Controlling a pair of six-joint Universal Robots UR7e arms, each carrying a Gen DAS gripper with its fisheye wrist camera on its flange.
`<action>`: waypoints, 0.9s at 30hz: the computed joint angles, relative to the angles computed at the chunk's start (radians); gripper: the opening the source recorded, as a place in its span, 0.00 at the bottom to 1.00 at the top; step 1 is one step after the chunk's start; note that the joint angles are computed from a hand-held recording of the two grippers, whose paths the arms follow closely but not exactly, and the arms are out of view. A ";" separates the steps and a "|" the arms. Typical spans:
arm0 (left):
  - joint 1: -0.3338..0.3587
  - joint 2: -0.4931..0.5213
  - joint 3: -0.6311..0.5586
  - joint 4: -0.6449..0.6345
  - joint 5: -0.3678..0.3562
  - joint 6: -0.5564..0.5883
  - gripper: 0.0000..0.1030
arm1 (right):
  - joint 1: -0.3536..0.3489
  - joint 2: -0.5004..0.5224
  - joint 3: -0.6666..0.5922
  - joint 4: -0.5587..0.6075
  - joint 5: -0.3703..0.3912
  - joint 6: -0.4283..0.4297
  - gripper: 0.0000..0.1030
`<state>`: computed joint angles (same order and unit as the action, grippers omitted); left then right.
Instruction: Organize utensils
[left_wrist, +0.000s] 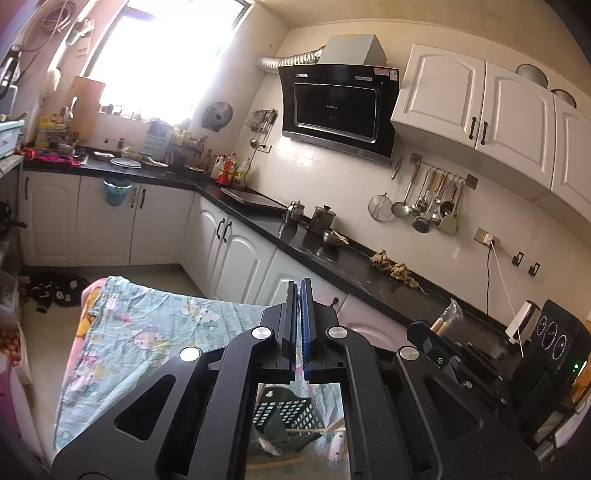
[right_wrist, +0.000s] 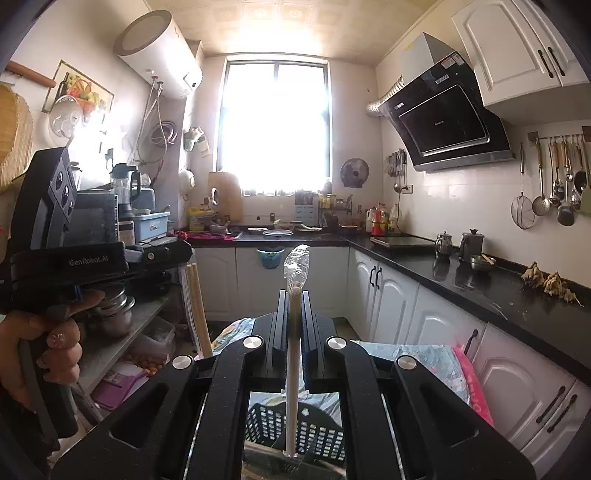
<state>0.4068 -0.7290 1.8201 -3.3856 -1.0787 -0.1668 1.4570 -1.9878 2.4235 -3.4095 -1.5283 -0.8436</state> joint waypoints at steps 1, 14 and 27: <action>0.005 0.009 -0.007 -0.003 -0.007 0.001 0.00 | -0.003 0.005 -0.002 -0.006 0.003 -0.001 0.06; 0.054 0.104 -0.061 -0.015 -0.047 0.013 0.00 | -0.111 0.097 -0.027 -0.068 0.059 -0.001 0.06; 0.085 0.162 -0.081 0.016 -0.022 0.022 0.00 | -0.171 0.205 -0.057 -0.082 0.006 0.028 0.06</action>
<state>0.4913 -0.5667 1.7387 -3.3701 -1.1010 -0.1449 1.2862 -1.7833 2.3662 -3.4914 -1.5225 -0.8158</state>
